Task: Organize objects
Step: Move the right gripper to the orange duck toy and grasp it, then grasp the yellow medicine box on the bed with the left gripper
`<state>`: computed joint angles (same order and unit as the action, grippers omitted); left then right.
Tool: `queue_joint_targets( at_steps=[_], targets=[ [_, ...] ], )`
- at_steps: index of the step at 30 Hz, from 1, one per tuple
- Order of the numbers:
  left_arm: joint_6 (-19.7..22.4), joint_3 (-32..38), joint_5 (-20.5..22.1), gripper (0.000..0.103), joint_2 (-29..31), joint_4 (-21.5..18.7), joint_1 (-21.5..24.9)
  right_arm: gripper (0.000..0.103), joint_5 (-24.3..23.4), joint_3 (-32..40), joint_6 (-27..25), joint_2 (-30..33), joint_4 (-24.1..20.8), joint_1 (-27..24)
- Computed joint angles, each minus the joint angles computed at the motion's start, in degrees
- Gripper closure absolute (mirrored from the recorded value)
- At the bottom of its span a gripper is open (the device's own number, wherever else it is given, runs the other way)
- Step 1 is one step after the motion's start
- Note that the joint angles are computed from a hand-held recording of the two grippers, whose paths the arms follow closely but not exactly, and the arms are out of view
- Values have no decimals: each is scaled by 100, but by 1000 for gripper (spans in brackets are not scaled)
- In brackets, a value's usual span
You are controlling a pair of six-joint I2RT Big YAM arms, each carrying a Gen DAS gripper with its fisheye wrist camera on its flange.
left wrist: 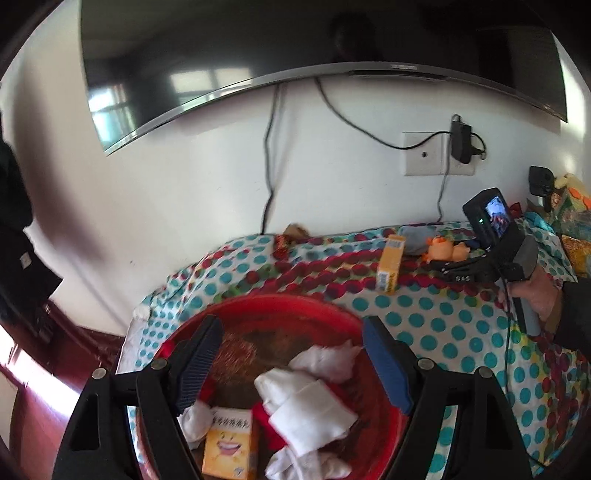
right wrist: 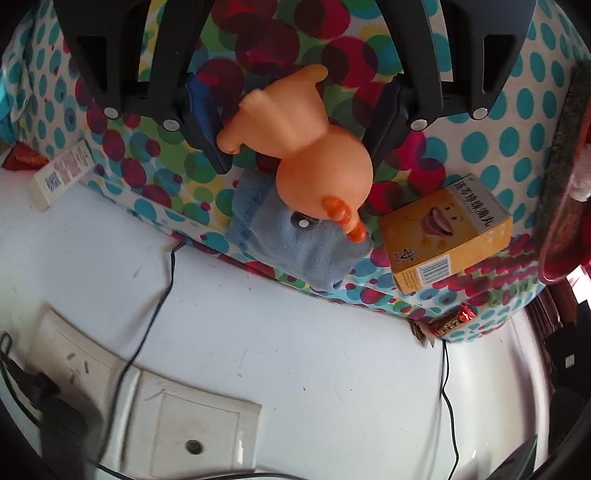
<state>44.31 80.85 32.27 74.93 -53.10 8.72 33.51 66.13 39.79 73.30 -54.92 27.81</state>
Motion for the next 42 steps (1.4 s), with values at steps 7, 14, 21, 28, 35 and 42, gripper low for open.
queue_joint_targets(
  at_steps=[7, 14, 21, 28, 35, 42],
  targets=[
    [-239, 337, -733, 22, 705, -421, -1460, 40, 142, -727, 1210, -1024, -705, 705],
    [-454, 823, -1501, 22, 1597, -381, -2184, 48, 224, -1259, 2836, -1728, -1373, 1714],
    [-630, 1321, -2129, 22, 2231, -648, -2428, 55, 384, -1203, 3001, -1575, -1649, 1957],
    [-689, 954, -2331, 45, 2071, -352, -2490, 44, 287, -1333, 2810, -1805, -1403, 1839],
    [-797, 867, -2213, 73, 1829, -696, -2385, 60, 443, -1303, 2408, -1836, -1114, 1590],
    [-857, 664, -1870, 73, 1427, -969, -2286, 60, 634, -1181, 3084, -1687, -1397, 1894]
  ],
)
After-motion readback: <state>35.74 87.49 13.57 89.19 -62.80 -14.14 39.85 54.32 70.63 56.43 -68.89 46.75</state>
